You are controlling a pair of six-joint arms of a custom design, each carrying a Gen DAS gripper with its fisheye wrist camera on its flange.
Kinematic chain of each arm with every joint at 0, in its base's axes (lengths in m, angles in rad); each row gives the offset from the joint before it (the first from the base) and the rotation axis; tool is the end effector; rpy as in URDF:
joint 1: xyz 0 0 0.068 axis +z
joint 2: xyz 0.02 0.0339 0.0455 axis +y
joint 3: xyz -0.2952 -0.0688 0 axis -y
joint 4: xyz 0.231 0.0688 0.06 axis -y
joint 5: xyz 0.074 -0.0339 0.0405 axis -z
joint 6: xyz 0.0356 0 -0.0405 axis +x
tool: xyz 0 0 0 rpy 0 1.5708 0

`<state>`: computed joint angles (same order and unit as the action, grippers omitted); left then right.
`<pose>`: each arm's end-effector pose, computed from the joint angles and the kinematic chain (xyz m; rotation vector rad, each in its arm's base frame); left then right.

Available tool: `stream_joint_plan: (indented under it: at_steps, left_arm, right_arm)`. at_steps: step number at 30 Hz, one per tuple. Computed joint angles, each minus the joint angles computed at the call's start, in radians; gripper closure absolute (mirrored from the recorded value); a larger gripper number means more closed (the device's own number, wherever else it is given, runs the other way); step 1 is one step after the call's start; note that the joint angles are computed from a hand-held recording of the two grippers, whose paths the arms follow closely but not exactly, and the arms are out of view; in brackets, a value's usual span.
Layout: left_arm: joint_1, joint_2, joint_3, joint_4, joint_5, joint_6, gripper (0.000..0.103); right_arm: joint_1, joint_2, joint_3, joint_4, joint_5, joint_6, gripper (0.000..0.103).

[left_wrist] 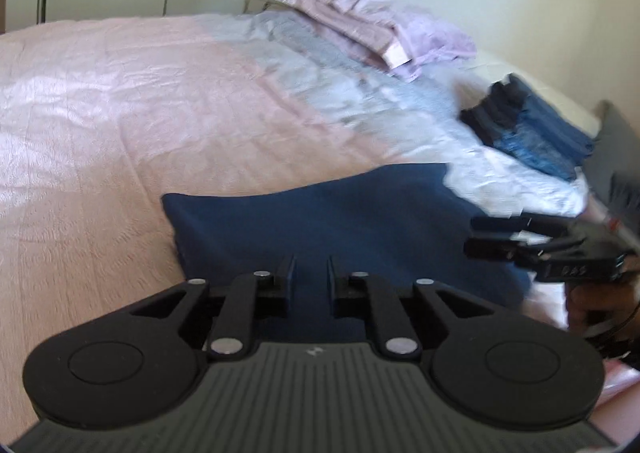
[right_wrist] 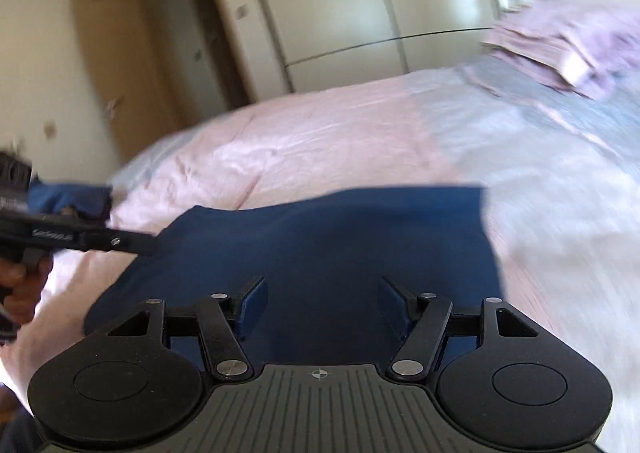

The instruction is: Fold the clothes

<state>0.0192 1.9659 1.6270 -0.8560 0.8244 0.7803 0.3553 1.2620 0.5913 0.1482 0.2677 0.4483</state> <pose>0.4079 -0.0183 0.2744 1.0662 2.1330 -0.7813 0.2306 0.0755 0.2441 0.2576 2.0637 0.2118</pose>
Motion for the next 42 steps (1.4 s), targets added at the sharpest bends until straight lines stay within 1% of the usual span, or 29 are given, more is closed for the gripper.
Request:
stream_joint_plan:
  at_steps: [1,2,5,7,9,11,14,16,18,19,20,21,23,24,25,27,29,30,31,32,33,34,35,36,38,40,42]
  left_arm:
    - [-0.014,0.038,0.028,0.012,-0.041,-0.021,0.092]
    - [-0.018,0.073,0.051,0.022,-0.056,-0.026,0.093]
    - [-0.012,0.150,0.128,0.019,-0.055,-0.050,0.100]
    - [-0.005,0.188,0.176,0.018,-0.053,-0.073,0.100]
    - [0.000,0.223,0.219,0.017,-0.055,-0.091,0.100]
    - [0.000,0.243,0.239,0.013,-0.051,-0.098,0.100]
    - [-0.007,0.222,0.211,0.043,-0.067,-0.100,0.100]
    - [-0.006,0.192,0.182,0.061,-0.072,-0.109,0.100]
    - [-0.001,0.154,0.147,0.079,-0.069,-0.124,0.100]
    - [0.008,0.121,0.116,0.083,-0.050,-0.122,0.100]
    - [0.022,0.088,0.084,0.075,-0.012,-0.102,0.096]
    - [0.037,0.057,0.055,0.061,0.026,-0.080,0.095]
    - [0.070,0.019,0.013,-0.026,0.096,0.020,0.090]
    - [0.076,0.000,-0.015,-0.054,0.081,0.073,0.090]
    - [0.077,-0.022,-0.063,-0.042,0.046,0.113,0.090]
    - [0.088,-0.033,-0.133,-0.003,0.029,0.171,0.090]
    - [0.105,-0.018,-0.108,-0.033,0.036,0.166,0.091]
    - [0.113,-0.023,-0.092,-0.049,0.031,0.158,0.092]
    - [0.122,-0.048,-0.102,-0.043,0.031,0.180,0.092]
    - [0.132,-0.073,-0.112,-0.037,0.031,0.202,0.092]
    - [0.143,-0.107,-0.143,-0.017,0.031,0.250,0.088]
    - [0.154,-0.141,-0.173,0.001,0.032,0.298,0.083]
    - [0.166,-0.173,-0.200,0.016,0.036,0.347,0.075]
    - [0.181,-0.199,-0.229,0.015,0.051,0.406,0.071]
    - [0.207,-0.254,-0.295,0.022,0.075,0.519,0.069]
    - [0.225,-0.315,-0.376,0.050,0.079,0.627,0.066]
    - [0.233,-0.374,-0.464,0.088,0.081,0.736,0.057]
  right_arm:
    - [-0.030,0.062,0.050,0.002,-0.037,-0.040,0.038]
    - [-0.059,0.131,0.115,-0.022,-0.079,-0.074,0.038]
    - [-0.139,0.317,0.293,-0.111,-0.158,-0.181,0.038]
    - [-0.222,0.386,0.329,-0.101,-0.236,-0.225,0.038]
    - [-0.319,0.408,0.328,-0.079,-0.315,-0.228,0.039]
    - [-0.386,0.410,0.311,-0.066,-0.327,-0.248,0.039]
    - [-0.452,0.388,0.283,-0.062,-0.324,-0.252,0.039]
    - [-0.448,0.319,0.250,-0.091,-0.258,-0.234,0.039]
    - [-0.433,0.210,0.183,-0.092,-0.238,-0.202,0.039]
    - [-0.419,0.151,0.149,-0.094,-0.229,-0.187,0.039]
    - [-0.387,0.082,0.104,-0.088,-0.225,-0.172,0.039]
    - [-0.348,0.016,0.065,-0.087,-0.216,-0.156,0.039]
    - [-0.240,-0.089,-0.004,-0.078,-0.185,-0.127,0.039]
    - [-0.185,-0.124,-0.038,-0.074,-0.158,-0.109,0.039]
    - [-0.136,-0.136,-0.061,-0.084,-0.130,-0.090,0.039]
    - [-0.073,-0.127,-0.101,-0.122,-0.095,-0.069,0.039]
    - [-0.039,-0.147,-0.127,-0.153,-0.044,-0.050,0.039]
    - [-0.016,-0.164,-0.122,-0.189,-0.008,-0.039,0.039]
    - [0.023,-0.184,-0.094,-0.254,0.045,-0.034,0.039]
    - [0.076,-0.204,-0.071,-0.305,0.100,-0.049,0.039]
    - [0.142,-0.223,-0.061,-0.338,0.152,-0.088,0.039]
    - [0.209,-0.238,-0.048,-0.372,0.203,-0.125,0.039]
    - [0.279,-0.243,-0.033,-0.406,0.258,-0.164,0.039]
    - [0.353,-0.224,-0.019,-0.433,0.318,-0.211,0.039]
    - [0.463,-0.158,0.006,-0.472,0.410,-0.299,0.039]
    - [0.502,-0.072,0.024,-0.473,0.433,-0.368,0.039]
    - [0.507,0.003,0.036,-0.441,0.437,-0.429,0.039]
